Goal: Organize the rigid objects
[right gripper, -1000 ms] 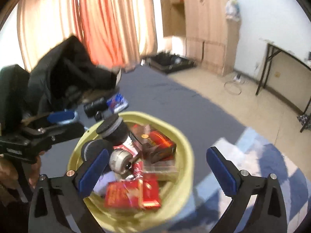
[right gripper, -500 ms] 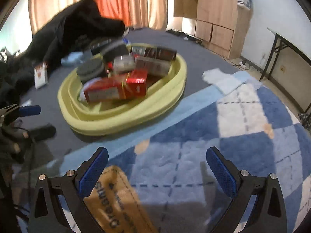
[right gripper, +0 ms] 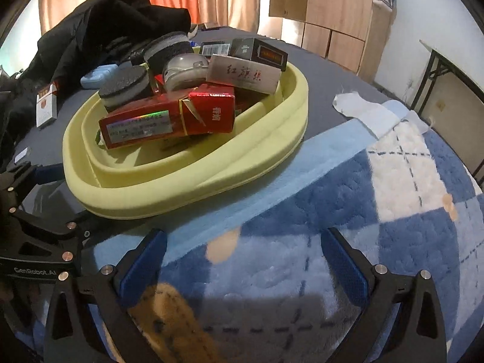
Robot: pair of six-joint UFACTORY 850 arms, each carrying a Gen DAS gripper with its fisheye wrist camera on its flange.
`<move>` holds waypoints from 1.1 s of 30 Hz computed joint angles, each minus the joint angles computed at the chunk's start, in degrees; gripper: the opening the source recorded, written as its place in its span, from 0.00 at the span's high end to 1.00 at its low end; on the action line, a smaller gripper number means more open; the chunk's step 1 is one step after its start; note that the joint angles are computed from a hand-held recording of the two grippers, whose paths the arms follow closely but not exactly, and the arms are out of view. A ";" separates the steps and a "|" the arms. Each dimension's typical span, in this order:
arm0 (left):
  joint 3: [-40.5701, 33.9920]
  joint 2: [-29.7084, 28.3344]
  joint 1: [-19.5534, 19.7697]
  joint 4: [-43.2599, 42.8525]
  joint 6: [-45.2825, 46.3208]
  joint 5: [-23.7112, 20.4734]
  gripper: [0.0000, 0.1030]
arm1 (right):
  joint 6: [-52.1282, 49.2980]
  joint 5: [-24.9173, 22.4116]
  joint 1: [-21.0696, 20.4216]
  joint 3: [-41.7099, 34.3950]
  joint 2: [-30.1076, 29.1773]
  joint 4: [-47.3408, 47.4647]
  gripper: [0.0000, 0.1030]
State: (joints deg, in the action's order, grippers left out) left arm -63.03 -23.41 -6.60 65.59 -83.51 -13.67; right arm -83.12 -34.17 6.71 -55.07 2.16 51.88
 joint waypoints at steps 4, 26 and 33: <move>0.44 0.28 -0.04 0.60 -1.02 0.45 0.00 | -0.36 -0.60 -0.42 -0.29 -0.20 0.23 0.00; 0.59 0.43 0.15 0.13 -0.61 0.84 0.00 | -0.51 -0.61 -0.43 -0.31 -0.27 0.37 0.00; 0.59 0.44 0.12 0.13 -0.63 0.82 0.00 | -0.53 -0.67 -0.47 -0.36 -0.31 0.38 0.00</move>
State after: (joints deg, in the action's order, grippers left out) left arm -62.44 -22.97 -6.48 65.72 -84.15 -12.85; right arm -83.64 -34.84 6.24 -55.43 1.85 52.26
